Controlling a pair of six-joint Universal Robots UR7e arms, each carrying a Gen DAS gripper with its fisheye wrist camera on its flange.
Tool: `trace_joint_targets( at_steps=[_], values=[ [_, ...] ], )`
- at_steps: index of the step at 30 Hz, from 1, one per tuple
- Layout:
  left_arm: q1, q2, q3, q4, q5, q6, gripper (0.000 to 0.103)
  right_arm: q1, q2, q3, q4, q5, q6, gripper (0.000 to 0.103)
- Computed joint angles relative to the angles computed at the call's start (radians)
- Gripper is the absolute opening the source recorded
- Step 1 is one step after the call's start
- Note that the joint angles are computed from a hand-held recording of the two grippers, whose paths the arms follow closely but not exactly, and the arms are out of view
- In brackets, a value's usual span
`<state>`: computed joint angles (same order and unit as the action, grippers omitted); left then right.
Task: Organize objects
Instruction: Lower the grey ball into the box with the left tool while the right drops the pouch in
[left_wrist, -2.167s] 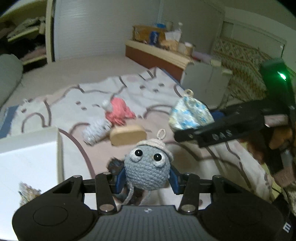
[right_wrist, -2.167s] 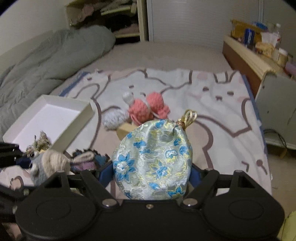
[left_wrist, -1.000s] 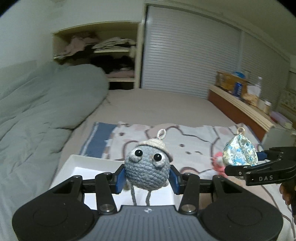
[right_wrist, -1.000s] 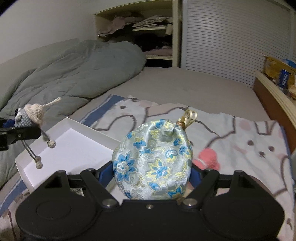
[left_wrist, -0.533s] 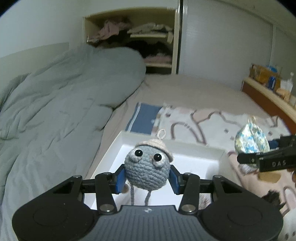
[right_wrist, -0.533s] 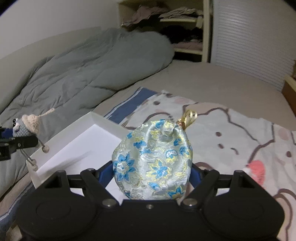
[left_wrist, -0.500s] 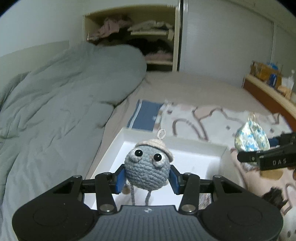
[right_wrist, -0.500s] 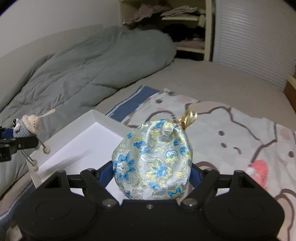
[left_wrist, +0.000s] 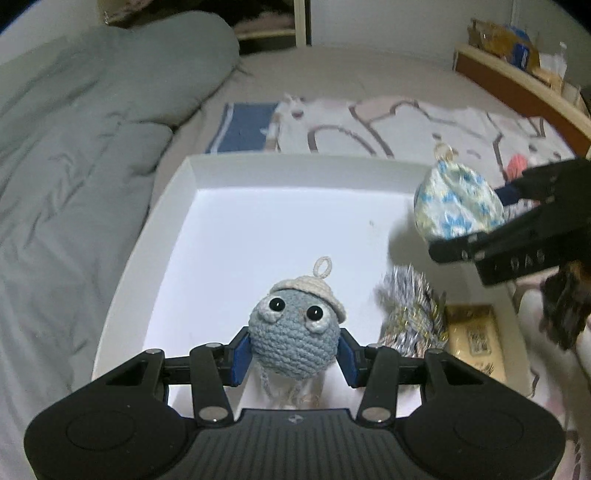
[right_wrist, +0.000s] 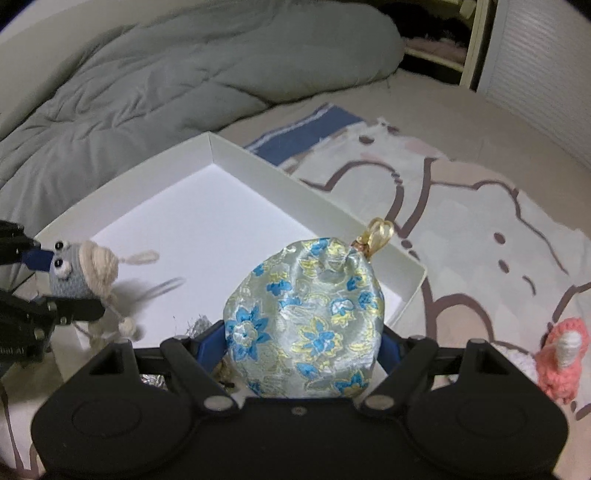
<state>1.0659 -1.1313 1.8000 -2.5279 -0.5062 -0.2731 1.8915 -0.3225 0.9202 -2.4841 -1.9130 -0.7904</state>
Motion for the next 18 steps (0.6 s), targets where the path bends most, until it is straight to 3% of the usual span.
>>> trace_joint_targets(
  at_steps=[6, 11, 12, 18],
  values=[
    [0.019, 0.008, -0.018, 0.037, -0.024, -0.014, 0.049, -0.006, 0.007, -0.017, 0.038, 0.008, 0.017, 0.082],
    [0.024, 0.015, -0.027, 0.069, -0.032, -0.022, 0.051, -0.011, -0.005, 0.002, 0.032, 0.033, 0.012, 0.092],
    [0.023, 0.016, -0.03, 0.087, -0.028, -0.032, 0.051, -0.009, -0.006, 0.005, 0.022, 0.025, 0.012, 0.096],
    [0.013, 0.011, -0.027, 0.102, 0.008, -0.058, 0.054, -0.011, -0.016, 0.015, 0.005, 0.01, 0.023, 0.096]
  ],
)
